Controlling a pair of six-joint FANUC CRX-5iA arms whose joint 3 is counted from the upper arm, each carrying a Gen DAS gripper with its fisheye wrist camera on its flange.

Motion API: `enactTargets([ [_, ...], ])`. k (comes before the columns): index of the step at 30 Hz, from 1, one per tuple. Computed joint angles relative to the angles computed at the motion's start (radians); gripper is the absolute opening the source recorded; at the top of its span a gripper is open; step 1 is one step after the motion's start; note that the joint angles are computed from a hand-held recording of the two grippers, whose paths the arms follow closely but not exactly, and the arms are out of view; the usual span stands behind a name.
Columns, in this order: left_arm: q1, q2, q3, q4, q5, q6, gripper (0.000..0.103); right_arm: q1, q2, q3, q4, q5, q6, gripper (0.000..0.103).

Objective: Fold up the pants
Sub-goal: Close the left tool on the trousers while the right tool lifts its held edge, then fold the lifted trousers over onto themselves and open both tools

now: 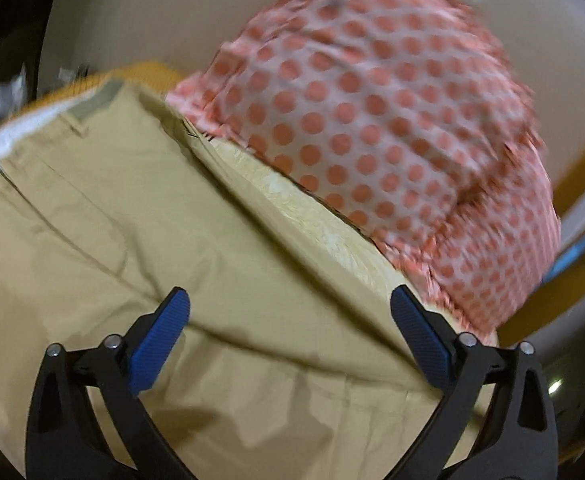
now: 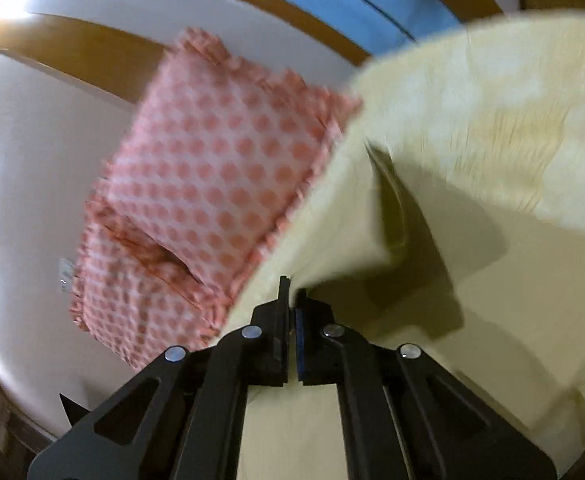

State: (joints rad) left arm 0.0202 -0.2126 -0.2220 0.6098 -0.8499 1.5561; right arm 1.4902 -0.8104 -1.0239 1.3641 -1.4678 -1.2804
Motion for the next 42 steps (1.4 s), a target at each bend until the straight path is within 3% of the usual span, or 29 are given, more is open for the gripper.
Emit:
enactTargets([
  [2, -0.002, 0.081, 0.081, -0.042, -0.036, 0.061, 0.088, 0.027, -0.007, 0.002, 0.000, -0.021, 0.006, 0.002],
  [6, -0.034, 0.242, 0.292, -0.249, -0.133, 0.237, 0.078, 0.021, -0.011, -0.005, 0.008, -0.013, 0.010, 0.002],
  [7, -0.038, 0.282, 0.335, -0.277, -0.155, 0.274, 0.071, 0.009, -0.013, -0.009, 0.014, -0.001, 0.009, 0.002],
  [9, -0.032, 0.342, 0.385, -0.281, -0.179, 0.301, 0.039, -0.016, -0.018, -0.014, 0.022, 0.023, 0.008, 0.002],
  [10, -0.024, 0.358, 0.388, -0.260, -0.174, 0.288, 0.010, -0.040, -0.014, -0.012, 0.029, 0.045, 0.013, 0.002],
  [11, -0.015, 0.363, 0.375, -0.227, -0.163, 0.270, 0.005, -0.056, -0.015, -0.010, 0.034, 0.062, 0.023, 0.002],
  [14, -0.004, 0.287, 0.298, -0.204, -0.109, 0.221, 0.003, -0.068, -0.019, 0.003, 0.037, 0.065, 0.068, 0.002],
  [17, 0.016, 0.092, 0.139, -0.163, -0.030, 0.082, 0.003, 0.052, -0.024, 0.016, 0.028, -0.090, 0.094, 0.002],
  [21, 0.128, -0.215, -0.099, -0.040, -0.096, -0.103, 0.004, 0.287, -0.022, 0.023, -0.071, -0.352, 0.043, 0.002],
  [24, 0.205, -0.376, -0.219, -0.043, -0.186, -0.118, 0.005, 0.423, -0.029, 0.011, -0.169, -0.472, -0.060, 0.002],
  [30, 0.352, -0.533, -0.399, 0.016, -0.330, -0.145, 0.004, 0.614, 0.015, 0.043, -0.374, -0.656, -0.240, 0.002],
  [32, 0.390, -0.563, -0.442, 0.052, -0.345, -0.171, 0.004, 0.652, 0.034, 0.061, -0.425, -0.692, -0.273, 0.002],
  [36, 0.404, -0.588, -0.466, 0.072, -0.338, -0.213, 0.005, 0.656, 0.094, 0.116, -0.494, -0.714, -0.258, 0.002],
  [38, 0.402, -0.587, -0.472, 0.081, -0.332, -0.218, 0.010, 0.640, 0.132, 0.163, -0.549, -0.717, -0.239, 0.003],
  [40, 0.436, -0.598, -0.491, 0.117, -0.351, -0.248, 0.013, 0.639, 0.163, 0.206, -0.622, -0.742, -0.291, 0.014],
  [42, 0.456, -0.607, -0.502, 0.141, -0.362, -0.267, 0.019, 0.656, 0.178, 0.219, -0.668, -0.772, -0.355, 0.048],
])
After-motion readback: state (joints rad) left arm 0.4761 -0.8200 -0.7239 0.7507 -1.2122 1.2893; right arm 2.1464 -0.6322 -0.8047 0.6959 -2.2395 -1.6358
